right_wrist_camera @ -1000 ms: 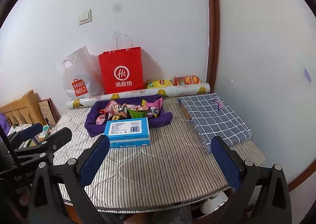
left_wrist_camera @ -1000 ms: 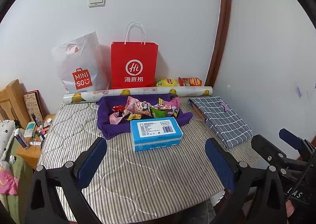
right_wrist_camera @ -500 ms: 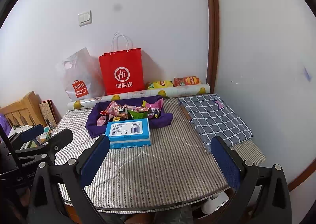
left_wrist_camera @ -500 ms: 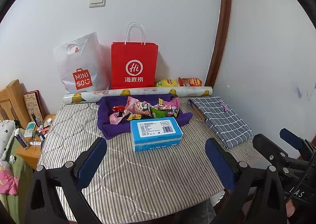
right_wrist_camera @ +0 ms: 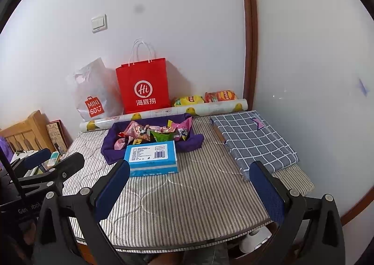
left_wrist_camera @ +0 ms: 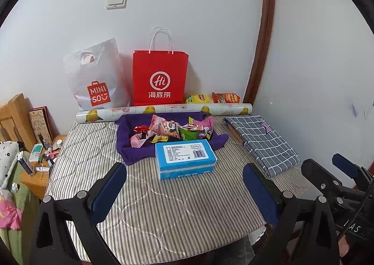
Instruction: Organize snacks
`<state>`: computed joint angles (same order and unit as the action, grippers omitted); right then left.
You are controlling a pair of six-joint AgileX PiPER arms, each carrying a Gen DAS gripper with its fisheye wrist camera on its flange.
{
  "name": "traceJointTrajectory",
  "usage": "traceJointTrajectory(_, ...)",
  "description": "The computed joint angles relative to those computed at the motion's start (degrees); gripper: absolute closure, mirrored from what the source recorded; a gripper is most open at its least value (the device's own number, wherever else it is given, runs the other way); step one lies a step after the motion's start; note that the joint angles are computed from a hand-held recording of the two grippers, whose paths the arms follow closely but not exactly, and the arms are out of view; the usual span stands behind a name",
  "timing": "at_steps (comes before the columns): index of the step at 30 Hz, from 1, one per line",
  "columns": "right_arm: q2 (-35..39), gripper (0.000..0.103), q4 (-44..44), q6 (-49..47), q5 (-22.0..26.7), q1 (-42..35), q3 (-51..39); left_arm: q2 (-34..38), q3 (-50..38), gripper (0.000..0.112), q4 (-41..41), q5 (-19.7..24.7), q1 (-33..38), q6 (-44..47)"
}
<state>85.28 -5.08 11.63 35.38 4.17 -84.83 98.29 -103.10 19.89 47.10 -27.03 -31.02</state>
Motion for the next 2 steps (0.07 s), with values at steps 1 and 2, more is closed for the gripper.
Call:
traceJointTrajectory(1, 0.0, 0.002, 0.1, 0.0, 0.0, -0.1, 0.0, 0.0, 0.0, 0.012, -0.2, -0.1, 0.0, 0.2)
traceJointTrajectory(2, 0.1, 0.002, 0.2, -0.1, 0.0, -0.1, 0.0, 0.0, 0.0, 0.012, -0.3, 0.0, 0.0, 0.4)
